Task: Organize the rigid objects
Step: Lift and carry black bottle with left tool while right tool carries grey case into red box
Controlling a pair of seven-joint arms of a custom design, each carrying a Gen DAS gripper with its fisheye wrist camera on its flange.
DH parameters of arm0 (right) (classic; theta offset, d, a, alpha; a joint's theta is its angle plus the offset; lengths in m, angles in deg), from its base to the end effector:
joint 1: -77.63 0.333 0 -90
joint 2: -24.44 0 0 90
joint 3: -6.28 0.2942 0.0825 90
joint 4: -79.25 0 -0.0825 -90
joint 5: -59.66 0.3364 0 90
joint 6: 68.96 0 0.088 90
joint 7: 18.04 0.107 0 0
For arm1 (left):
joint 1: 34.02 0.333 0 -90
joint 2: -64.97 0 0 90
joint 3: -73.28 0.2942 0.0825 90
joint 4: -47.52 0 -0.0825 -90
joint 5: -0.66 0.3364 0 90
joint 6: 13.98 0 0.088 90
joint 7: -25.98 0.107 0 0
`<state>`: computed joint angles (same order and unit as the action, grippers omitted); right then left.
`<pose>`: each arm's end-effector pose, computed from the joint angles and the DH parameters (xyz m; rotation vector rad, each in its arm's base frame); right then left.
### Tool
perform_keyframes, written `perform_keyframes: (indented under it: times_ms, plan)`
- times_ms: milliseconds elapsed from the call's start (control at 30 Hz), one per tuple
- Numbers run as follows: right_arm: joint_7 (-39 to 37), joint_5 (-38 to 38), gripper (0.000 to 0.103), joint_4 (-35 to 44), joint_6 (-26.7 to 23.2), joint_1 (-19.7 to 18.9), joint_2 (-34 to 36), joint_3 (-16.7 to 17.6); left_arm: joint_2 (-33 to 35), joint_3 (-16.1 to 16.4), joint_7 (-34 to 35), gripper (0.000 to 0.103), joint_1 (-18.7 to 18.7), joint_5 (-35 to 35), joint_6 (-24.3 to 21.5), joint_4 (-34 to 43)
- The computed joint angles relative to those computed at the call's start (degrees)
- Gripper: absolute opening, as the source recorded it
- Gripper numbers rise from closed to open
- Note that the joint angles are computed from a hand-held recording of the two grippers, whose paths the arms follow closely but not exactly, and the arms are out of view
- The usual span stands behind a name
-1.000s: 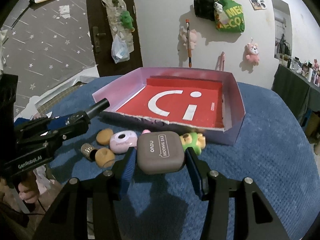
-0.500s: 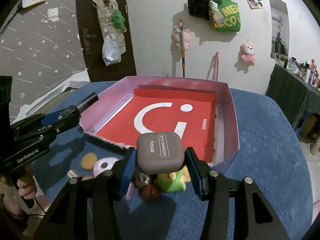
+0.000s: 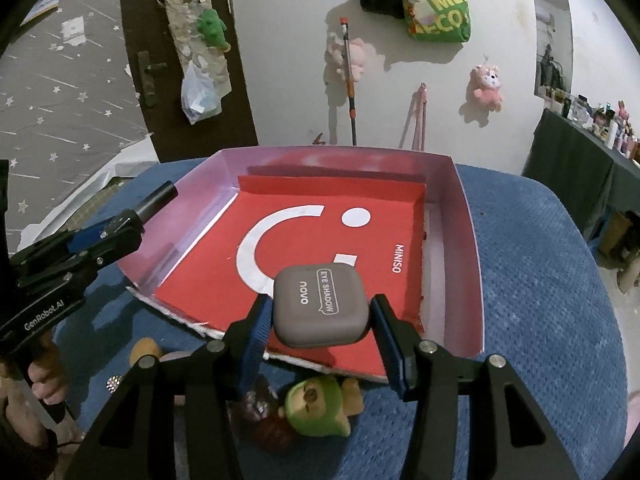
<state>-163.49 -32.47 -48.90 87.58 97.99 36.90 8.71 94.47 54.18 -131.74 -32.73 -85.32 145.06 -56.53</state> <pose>0.4506 0.2305 0.2915 -1.4583 2.0216 -0.7546 0.6035 -0.1274 0.2962 -0.9317 2.3775 -1.2449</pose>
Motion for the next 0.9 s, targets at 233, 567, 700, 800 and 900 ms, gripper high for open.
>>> perform_keyframes:
  times_ms: [233, 567, 700, 800, 900]
  plan:
    - [-4.07, 3.28, 0.053, 2.38, 2.11, -1.28, 2.67, -1.29, 5.18, 0.95, -15.10, 0.033, -2.26, 14.75, 0.92, 5.75]
    - [-10.37, 8.87, 0.053, 6.78, 5.32, -1.70, 7.37, -3.90, 11.45, 2.11, -33.36, 0.033, -5.00, 32.67, 2.81, 12.17]
    - [-14.44, 13.07, 0.053, 8.81, 4.57, -1.29, 9.36, -4.93, 12.73, 1.17, -36.76, 0.033, -4.93, 37.36, 4.25, 13.07]
    - [-17.73, 16.63, 0.053, 10.20, 4.55, -0.98, 10.74, -5.76, 13.84, 1.84, -41.15, 0.033, -5.77, 41.68, 3.88, 14.56]
    - [-20.62, 20.04, 0.053, 11.29, 4.87, -0.61, 12.12, -6.64, 14.99, 2.24, -45.04, 0.033, -6.28, 45.61, 3.05, 16.04]
